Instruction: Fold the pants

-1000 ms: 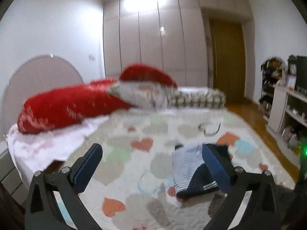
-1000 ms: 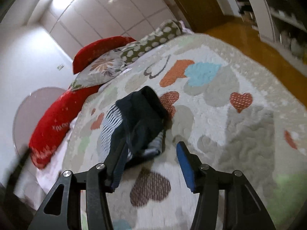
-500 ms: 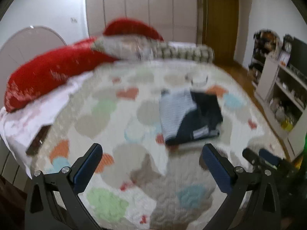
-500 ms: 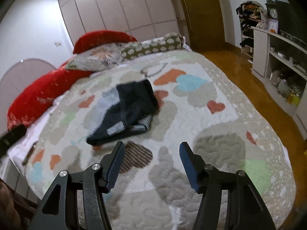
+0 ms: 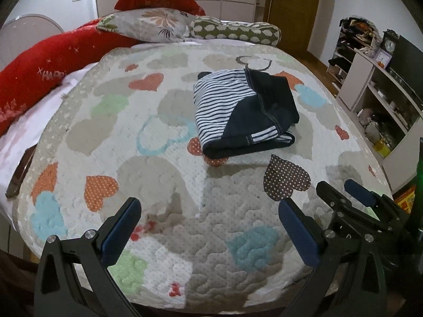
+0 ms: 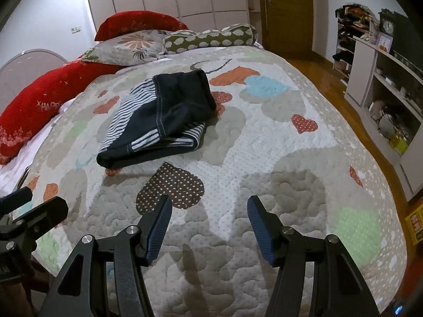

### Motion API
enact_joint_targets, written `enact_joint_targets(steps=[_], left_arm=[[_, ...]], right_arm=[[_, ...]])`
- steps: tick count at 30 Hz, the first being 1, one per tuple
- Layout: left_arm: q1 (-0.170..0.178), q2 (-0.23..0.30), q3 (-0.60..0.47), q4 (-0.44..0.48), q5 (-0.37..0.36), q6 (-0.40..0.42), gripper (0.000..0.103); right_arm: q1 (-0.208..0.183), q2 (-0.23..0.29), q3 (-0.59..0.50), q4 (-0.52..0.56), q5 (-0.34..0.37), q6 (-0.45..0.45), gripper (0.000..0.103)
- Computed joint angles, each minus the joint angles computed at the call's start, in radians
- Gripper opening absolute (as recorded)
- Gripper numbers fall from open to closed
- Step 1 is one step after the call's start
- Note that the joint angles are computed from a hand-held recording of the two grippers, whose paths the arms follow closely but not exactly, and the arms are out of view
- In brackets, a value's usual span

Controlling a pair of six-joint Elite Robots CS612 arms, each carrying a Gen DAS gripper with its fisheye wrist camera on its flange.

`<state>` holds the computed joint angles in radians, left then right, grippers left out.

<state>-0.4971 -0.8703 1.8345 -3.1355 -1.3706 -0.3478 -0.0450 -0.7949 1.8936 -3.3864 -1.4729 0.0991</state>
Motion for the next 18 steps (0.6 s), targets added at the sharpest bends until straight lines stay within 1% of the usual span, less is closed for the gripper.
enact_joint_targets(steps=[9,15,18], left_arm=[[0.0,0.01,-0.022,0.056,-0.017,0.0,0.103],[-0.007,0.018,-0.03,0.074,0.004,0.009,0.103],[-0.007,0.02,-0.034,0.078,0.003,0.011,0.103]], right_arm=[[0.003,0.003,0.0,-0.006,-0.025,-0.002,0.064],[-0.001,0.009,-0.006,0.004,-0.012,0.002,0.064],[-0.001,0.013,-0.008,0.002,-0.007,0.001,0.065]])
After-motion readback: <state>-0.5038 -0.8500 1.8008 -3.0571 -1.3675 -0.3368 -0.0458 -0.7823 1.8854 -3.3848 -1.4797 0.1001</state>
